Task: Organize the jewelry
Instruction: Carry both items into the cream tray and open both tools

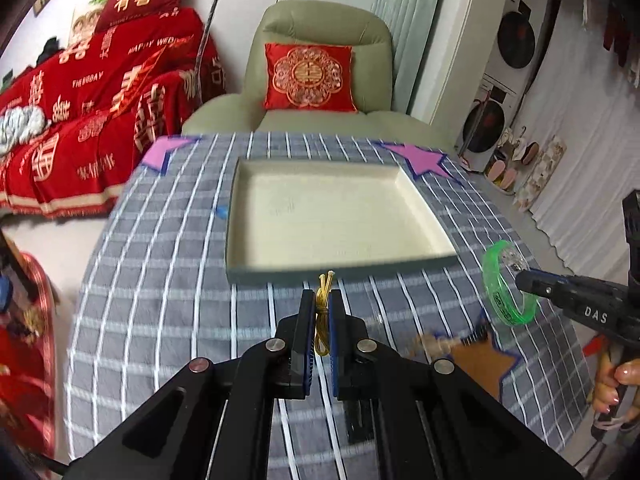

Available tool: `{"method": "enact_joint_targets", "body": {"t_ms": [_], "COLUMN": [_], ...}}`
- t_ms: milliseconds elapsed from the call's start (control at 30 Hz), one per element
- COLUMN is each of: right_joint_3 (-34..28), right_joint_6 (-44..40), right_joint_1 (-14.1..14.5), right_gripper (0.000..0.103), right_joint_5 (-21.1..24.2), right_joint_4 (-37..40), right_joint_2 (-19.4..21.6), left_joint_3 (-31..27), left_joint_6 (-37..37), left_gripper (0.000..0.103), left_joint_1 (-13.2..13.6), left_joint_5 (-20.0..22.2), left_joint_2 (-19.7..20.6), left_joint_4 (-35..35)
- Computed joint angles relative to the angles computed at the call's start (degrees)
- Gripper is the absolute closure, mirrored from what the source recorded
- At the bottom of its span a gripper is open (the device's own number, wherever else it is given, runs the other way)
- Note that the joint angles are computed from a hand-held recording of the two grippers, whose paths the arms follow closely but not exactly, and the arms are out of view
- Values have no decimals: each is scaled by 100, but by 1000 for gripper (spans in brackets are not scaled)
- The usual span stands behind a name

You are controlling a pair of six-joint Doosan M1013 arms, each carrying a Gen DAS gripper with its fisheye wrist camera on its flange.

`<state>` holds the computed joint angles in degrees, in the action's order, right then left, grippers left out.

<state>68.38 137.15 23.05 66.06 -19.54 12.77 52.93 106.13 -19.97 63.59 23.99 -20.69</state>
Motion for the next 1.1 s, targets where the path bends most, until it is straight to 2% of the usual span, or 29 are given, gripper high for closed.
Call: {"method": "enact_joint_targets", "body": {"t_ms": [267, 433, 633, 800, 967, 1000, 1067, 1100], "right_joint_3": [-885, -1333, -1531, -1596, -1718, -1755, -1827, -1840], "right_joint_6": [-356, -516, -608, -667, -771, -809, -898, -917], "right_joint_1": [-485, -655, -812, -884, -865, -851, -828, -824], "right_gripper": [93, 93, 93, 93, 92, 91, 88, 81], "right_joint_5": [136, 313, 390, 453, 612, 659, 736, 729], "right_joint_4": [440, 563, 799, 941, 854, 803, 764, 782], "right_joint_2": [703, 1131, 1457, 1617, 1754, 1778, 1821, 1826], "left_joint_3": [-1495, -2488, -3376, -3676, -4071, -4021, -3949, -4022], "left_joint_6": [-525, -869, -1029, -1098, -1173, -1165, -1167, -1166], "left_gripper": [89, 89, 89, 89, 89, 89, 89, 89], "left_joint_1": [-185, -303, -431, -473, -520, -531, -573, -583], "left_joint_5": [466, 991, 1542, 1718, 2095, 2045, 1969, 2015], "left_joint_2": [986, 1680, 2321, 2561, 2814, 2795, 2756, 2788], "left_joint_4": [492, 802, 1250, 1468, 1702, 1749, 1950, 1998]}}
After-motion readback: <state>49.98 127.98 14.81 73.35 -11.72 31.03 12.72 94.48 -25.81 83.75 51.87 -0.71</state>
